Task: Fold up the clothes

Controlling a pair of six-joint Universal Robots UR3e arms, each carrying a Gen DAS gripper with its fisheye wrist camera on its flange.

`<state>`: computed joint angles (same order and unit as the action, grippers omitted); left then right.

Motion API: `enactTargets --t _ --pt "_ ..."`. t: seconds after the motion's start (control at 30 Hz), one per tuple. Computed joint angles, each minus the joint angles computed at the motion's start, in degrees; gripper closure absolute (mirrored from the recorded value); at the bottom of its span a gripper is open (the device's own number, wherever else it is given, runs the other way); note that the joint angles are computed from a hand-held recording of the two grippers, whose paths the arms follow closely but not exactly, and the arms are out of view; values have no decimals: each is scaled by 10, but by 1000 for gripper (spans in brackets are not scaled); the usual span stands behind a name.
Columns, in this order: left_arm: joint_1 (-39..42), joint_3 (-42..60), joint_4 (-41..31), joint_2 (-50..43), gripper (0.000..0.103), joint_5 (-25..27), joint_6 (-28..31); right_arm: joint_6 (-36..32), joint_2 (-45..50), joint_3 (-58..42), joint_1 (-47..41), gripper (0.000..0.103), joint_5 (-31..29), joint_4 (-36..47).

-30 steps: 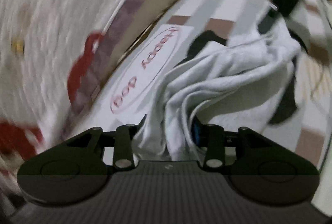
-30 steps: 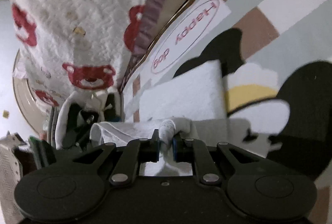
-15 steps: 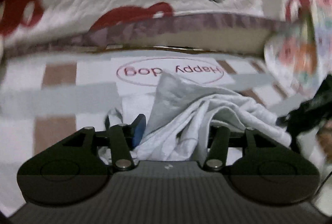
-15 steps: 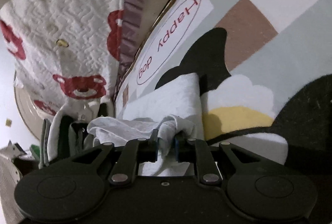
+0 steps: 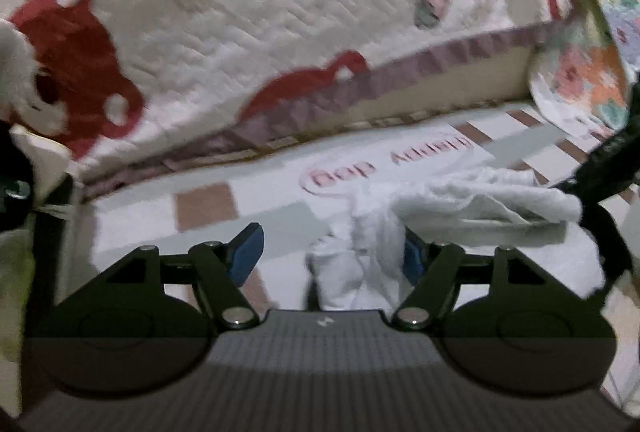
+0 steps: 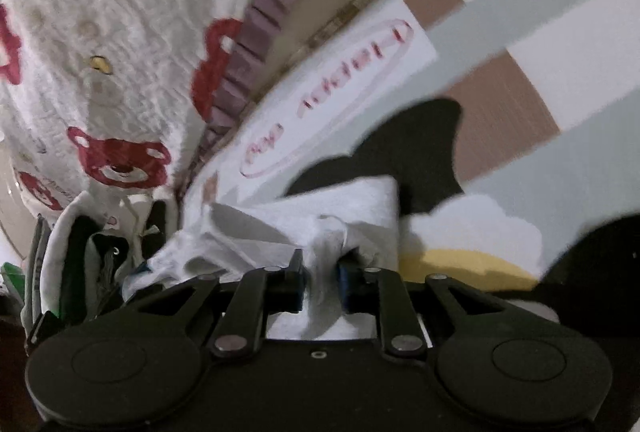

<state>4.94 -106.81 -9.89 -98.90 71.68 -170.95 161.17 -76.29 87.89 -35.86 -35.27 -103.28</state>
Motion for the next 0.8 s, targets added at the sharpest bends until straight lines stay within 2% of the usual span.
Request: enactTargets --t 0.07,0.1,0.13,0.17,0.2,0.23,0.3,0.33,0.4,0.47,0.5,0.6,0.7,0.73,0.8 --pt "4 -15 28 9 33 8 -30 15 -34 55 -12 79 23 -56" --pt "16 -22 19 19 33 -11 -55 31 -58 98 -21 78 29 -106" --pt "30 -28 -3 32 33 -36 -84 47 -82 139 -30 74 34 -157" --pt "45 -34 -26 45 32 -62 -111 66 -116 194 -43 66 23 -235" --pt "59 -40 -50 56 28 -88 -134 81 -148 245 -57 58 11 -308" --pt "70 -49 -78 64 22 -115 -144 78 -175 279 -72 55 -1 -342" --pt "89 -61 -133 76 22 -163 -153 10 -219 311 -113 55 5 -310" --pt "86 -53 -155 69 22 -168 -140 -36 -236 315 -131 55 13 -275" --pt "73 -33 -172 50 22 -161 -124 -128 -259 309 -152 55 27 -189" --pt "53 -16 -142 22 23 -134 -137 -211 -271 293 -161 55 34 -103" --pt "50 -11 -119 4 25 -133 -137 -224 -267 288 -150 55 29 -96" --pt "40 6 -51 -50 92 -130 -139 -217 -242 286 -106 55 13 -129" --pt "23 14 55 -93 94 -122 -129 -144 -193 295 -53 52 0 -236" --pt "9 27 73 -103 94 -105 -116 -112 -177 301 -37 51 -13 -293" --pt "-5 48 49 -115 93 -72 -129 -55 -142 306 -5 53 -45 -395"
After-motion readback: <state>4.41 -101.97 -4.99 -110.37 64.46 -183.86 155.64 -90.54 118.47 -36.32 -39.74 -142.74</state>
